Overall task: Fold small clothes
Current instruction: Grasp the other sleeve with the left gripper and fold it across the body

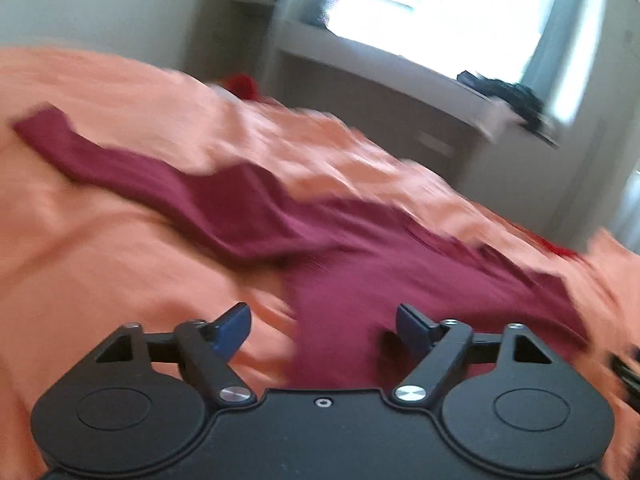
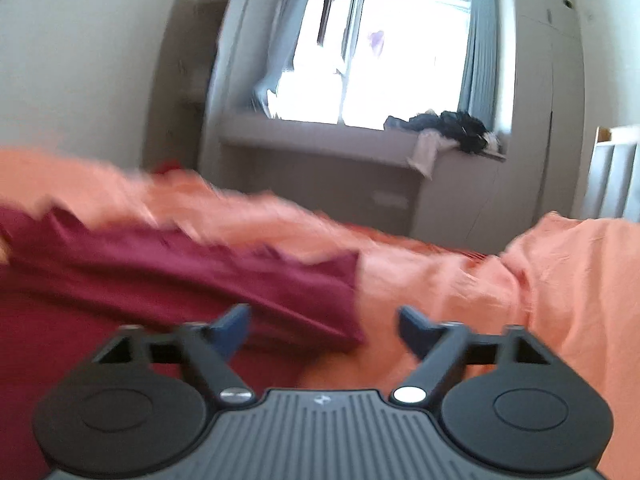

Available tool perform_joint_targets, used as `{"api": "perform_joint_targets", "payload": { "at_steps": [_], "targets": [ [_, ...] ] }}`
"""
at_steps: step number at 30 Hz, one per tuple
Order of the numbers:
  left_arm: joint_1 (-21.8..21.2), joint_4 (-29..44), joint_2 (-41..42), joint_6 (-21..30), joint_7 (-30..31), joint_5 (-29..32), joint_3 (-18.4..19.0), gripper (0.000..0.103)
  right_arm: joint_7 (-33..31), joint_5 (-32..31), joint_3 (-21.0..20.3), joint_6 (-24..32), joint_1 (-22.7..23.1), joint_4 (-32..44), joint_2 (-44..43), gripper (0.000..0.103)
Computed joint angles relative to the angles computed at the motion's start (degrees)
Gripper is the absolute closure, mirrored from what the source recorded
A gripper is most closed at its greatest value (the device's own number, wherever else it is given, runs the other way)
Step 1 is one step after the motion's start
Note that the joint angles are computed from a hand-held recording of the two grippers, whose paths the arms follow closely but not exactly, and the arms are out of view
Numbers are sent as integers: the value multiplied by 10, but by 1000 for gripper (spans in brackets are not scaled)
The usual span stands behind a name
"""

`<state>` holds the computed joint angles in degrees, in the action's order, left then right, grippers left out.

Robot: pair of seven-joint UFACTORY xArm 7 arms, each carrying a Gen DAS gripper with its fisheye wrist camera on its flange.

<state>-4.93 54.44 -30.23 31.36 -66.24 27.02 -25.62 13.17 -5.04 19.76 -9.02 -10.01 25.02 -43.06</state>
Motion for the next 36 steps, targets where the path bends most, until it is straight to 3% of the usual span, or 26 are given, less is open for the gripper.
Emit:
{"api": "perform_joint_targets", "payload": {
  "at_steps": [4,11,15,19,21,23,26,27,28,29,30,36],
  "targets": [
    [56,-1,-33,33,-38,48,-12,1,28,23,-22,-27,88,-43,-57,1],
    [95,-25,-65,26,-10,40,59,1,99,56,-26,-31,180,-88,-108,0],
    [125,-23,-40,27,32,37,93,1,156,73,-4,-14,193,-118,-144,0],
    [138,-15,-1,-7,48,11,133,1,222,80,10,14,208,-162,-190,0],
    [158,-7,16,-32,33,17,131,2,243,73,11,29,213,-175,-208,0],
    [183,9,30,-32,19,45,112,9,263,64,14,36,213,-186,-224,0],
    [215,50,58,25,-32,104,74,33,279,47,14,33,211,-192,-231,0],
    [220,60,66,42,-50,126,64,50,285,43,17,34,209,-193,-233,0],
    [222,71,74,59,-62,145,58,79,287,38,14,33,209,-194,-234,0],
    [221,80,83,74,-67,159,55,92,292,34,16,34,207,-194,-235,0],
    [215,82,86,72,-70,165,60,97,306,34,32,30,199,-189,-229,0],
    [200,89,80,17,-113,270,83,99,335,14,43,64,201,-183,-248,0]
  ]
}}
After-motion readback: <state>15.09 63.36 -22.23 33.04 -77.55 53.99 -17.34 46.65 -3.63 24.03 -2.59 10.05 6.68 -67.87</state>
